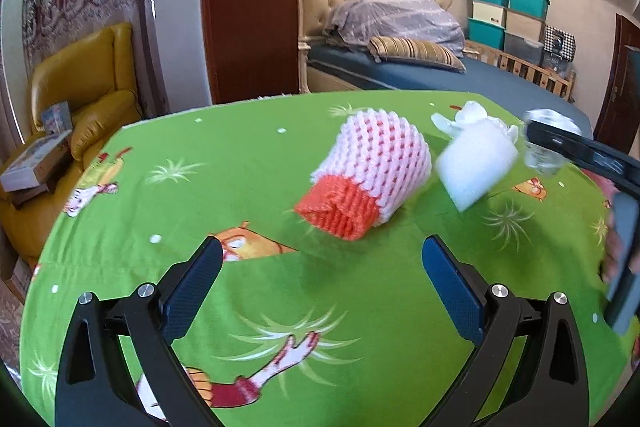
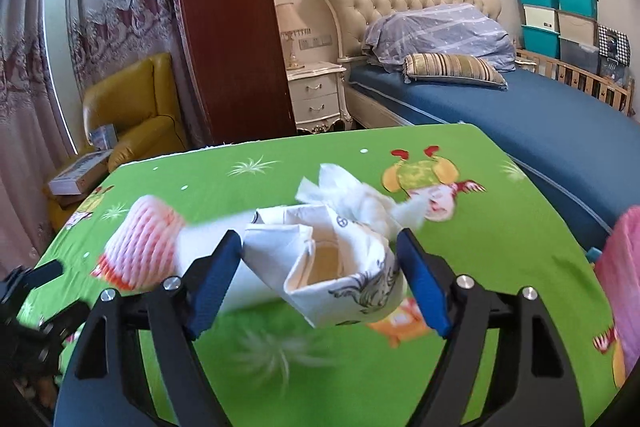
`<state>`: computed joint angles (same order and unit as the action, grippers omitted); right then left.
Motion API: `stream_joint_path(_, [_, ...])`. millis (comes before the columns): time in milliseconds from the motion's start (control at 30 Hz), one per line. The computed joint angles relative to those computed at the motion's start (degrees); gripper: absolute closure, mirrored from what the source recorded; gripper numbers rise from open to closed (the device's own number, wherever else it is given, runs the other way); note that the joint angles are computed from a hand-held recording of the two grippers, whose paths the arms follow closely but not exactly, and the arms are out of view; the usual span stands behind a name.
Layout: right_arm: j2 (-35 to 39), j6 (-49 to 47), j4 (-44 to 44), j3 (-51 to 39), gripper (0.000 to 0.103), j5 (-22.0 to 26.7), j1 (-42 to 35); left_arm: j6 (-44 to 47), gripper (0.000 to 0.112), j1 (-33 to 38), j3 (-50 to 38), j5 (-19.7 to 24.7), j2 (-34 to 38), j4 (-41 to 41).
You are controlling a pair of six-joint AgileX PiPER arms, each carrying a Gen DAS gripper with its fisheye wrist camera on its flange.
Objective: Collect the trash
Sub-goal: 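Grasp the crumpled white tissue with the right tool, then grasp the pink foam fruit net with the left tool while the right tool holds the tissue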
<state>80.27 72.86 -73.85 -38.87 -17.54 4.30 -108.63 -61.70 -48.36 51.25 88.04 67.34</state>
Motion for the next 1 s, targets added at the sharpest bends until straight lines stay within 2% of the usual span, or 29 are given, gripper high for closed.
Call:
stream_joint_path(200, [-7.61,0.71,-3.41,8.61,0.026,-7.99,-7.59,5.37,0.017,3.24,-3.31,-3.39,2.77,-1.37])
stream_joint_path(300, [-10.35,-1.53,-2.4,11.89,0.026,-7.83,-7.7,11.75,0.017,7.35,-5.89,-7.06,4.51,-3.62])
stream_joint_path(400, [-12.59,-1.83,-2.7,13.7,0.026,-8.74,-8.51,19.07,0.017,10.57,-9.75,-8.31,7.25,-6.24])
stream_joint_path(633, [-12.77,-1.81,-1.97,13.84,0.026,-7.78,-7.68,33.95,0.017,16.12,-17.91,-13.13,12.48,-13.39])
stream_joint_path(667, [-12.75,-1.75,-1.98,13.9,0.026,-7.84,-7.77,34.27,0.021,16.36,-18.38,-13.99,13.14,-13.35])
stream_joint_path(700, [-12.82,-1.86,-1.76,13.97,0.026,-7.78,-7.77,33.01,0.031,16.15,-18.22,-14.42,13.33,-12.21])
stream_joint_path(733, [-12.99,-2.2,-1.34,14.13,0.026,-7.91,-7.9,31.74,0.054,15.81,-17.83,-15.08,13.44,-11.53])
stream_joint_path(833, [-12.52,-2.32,-1.41,14.03,0.026,-8.23,-8.18,26.49,0.072,12.7,-16.15,-13.14,12.98,-8.31])
stream_joint_path(1000, [-11.86,-3.8,0.5,13.74,0.026,-7.38,-7.16,14.74,0.072,6.47,-10.18,-10.22,8.75,-1.95])
